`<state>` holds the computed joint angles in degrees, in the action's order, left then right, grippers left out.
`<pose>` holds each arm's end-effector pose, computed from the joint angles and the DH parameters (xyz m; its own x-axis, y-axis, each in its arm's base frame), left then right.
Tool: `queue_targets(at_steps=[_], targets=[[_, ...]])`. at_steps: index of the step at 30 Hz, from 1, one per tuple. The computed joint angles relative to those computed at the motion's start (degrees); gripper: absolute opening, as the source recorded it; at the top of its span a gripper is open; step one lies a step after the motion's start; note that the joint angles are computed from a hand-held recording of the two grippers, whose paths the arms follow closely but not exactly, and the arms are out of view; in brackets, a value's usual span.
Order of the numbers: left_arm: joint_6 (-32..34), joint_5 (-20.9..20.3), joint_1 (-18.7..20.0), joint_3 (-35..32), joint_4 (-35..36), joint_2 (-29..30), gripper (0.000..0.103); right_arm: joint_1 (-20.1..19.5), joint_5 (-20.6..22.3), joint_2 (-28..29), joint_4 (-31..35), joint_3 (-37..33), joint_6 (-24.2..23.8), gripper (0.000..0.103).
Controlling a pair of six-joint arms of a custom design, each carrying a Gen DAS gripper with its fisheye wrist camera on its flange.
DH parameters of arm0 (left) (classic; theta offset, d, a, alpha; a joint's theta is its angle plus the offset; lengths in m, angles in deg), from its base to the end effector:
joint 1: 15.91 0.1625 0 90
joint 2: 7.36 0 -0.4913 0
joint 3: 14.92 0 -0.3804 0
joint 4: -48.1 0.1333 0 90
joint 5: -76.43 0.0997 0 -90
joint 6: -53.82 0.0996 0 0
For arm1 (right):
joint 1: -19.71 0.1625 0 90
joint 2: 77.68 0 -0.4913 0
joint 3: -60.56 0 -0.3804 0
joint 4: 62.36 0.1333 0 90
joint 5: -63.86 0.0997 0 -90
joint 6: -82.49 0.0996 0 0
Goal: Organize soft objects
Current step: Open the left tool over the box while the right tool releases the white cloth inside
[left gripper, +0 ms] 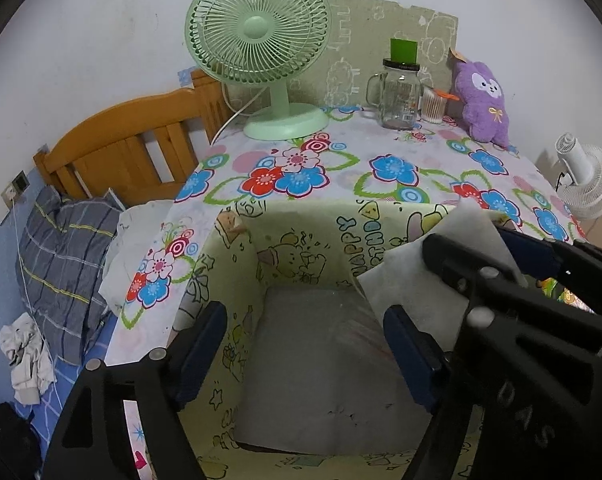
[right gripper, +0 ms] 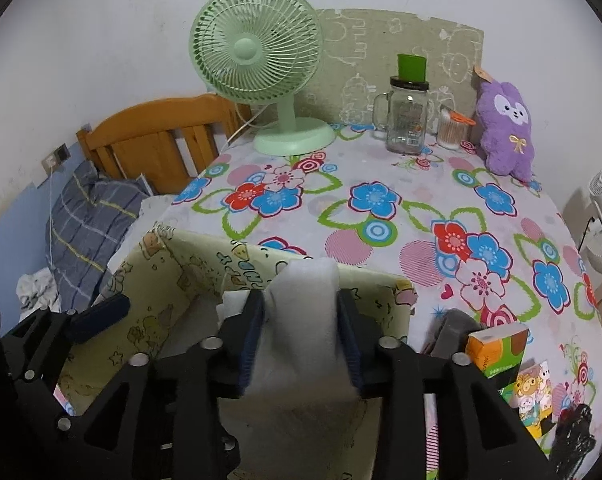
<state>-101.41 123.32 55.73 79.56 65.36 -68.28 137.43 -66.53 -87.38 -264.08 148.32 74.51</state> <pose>0.0259 -0.5612 0.2622 -0.6503 0.1450 -0.7457 0.5690 0.7434 -0.3517 0.3809 -0.5771 -0.1348 -0.7794 -0.1383 0.6111 -0.5002 0.7246 -0.4740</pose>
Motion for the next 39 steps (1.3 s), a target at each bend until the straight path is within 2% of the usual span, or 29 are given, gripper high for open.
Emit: queue_targets(at_steps=[2,5,8,13,20,24,39], targets=[[0.4,-0.1,-0.1,0.3,-0.4,0.0,0.084,-0.2,1.2,-0.3,0.7,0.4,0.2,0.073],[0.4,0.3,0.1,0.2,-0.2,-0.2,0.085,-0.1,0.9,-0.3,1.2,0.4,0.3,0.08],[0.8,0.0,0.0,0.4,-0.4,-0.2,0.085,0.0,0.4,-0.2,2.0,0.2,0.5,0.081],[1.4,0.7,-0.5,1.7,-1.3,-1.5,0.094,0.3,-0.4,-0.3,1.3,0.5,-0.2,0.081],[1.4,0.7,-1.7,3.2,-2.3,-2.3,0.095,1.2,-1.8,-0.7,-1.0,1.8,-1.8,0.082],[1.7,1.1,-2.5,4.5,-3.3,-3.2,0.095,1.6,-2.7,-1.2,-3.0,3.0,-2.0,0.088],[0.5,0.4,-6.6,8.8,-6.9,-5.9,0.102,2.9,-4.2,-3.3,-12.3,7.7,-5.0,0.096]])
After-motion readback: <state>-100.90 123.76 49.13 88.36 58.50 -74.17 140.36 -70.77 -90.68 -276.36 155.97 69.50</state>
